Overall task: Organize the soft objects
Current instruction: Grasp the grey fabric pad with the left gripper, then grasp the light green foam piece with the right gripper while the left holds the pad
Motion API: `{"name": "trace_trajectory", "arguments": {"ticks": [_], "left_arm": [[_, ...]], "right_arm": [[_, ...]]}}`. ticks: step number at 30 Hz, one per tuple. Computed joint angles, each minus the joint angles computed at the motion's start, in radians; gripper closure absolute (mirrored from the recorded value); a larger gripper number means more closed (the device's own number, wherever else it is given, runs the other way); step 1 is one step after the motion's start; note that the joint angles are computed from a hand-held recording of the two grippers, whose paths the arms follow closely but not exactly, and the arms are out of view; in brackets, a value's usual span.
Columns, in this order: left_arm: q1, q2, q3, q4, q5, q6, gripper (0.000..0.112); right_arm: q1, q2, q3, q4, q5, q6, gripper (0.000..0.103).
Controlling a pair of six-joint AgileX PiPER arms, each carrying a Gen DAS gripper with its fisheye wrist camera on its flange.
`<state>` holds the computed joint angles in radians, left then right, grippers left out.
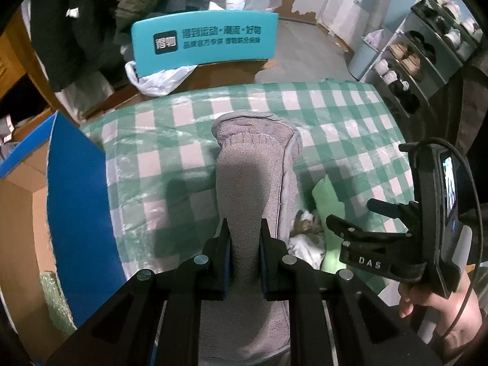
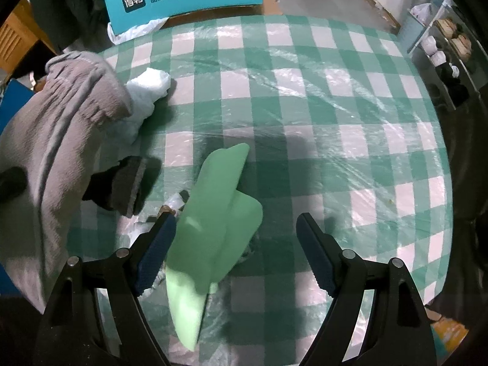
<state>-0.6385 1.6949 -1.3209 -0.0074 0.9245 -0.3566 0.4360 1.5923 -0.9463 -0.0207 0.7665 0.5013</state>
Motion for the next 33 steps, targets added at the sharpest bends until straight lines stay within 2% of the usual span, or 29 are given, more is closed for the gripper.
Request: {"name": "trace_trajectory", "arguments": {"ticks": [7,9,13,15,16,19,33], "left_arm": [[0.021,-0.016,0.044,0.006,-0.012,-0.003,0.098],[0.025,-0.019,0.053,0.0,-0.016,0.001,0.098],[0.031,-0.024,0.063,-0.004,-0.021,0.007,0.098],[0.032,-0.024,0.065,-0.007,-0.021,0.01,0.098],[0.033,-0.023,0.067,-0.008,-0.022,0.01,0.098],[0.033,-0.025,0.068,-0.01,-0.022,0.012,0.098],[0.032,-0.041,0.073,-0.023,-0.018,0.019,0.098]], "right_arm": [[0.001,0.045,-0.018,0.015,-0.014,-0.008,0.024],[0.002,0.054,-0.022,0.025,-0.015,-0.019,0.037],[0.003,0.081,-0.042,0.052,-0.016,-0.044,0.056],[0.003,0.082,-0.044,0.058,-0.019,-0.054,0.077],[0.002,0.081,-0.045,0.058,-0.021,-0.057,0.081],[0.0,0.074,-0.05,0.062,-0.019,-0.062,0.087],[-0.039,-0.042,0.015,0.065,-0.023,-0.054,0.095]]}}
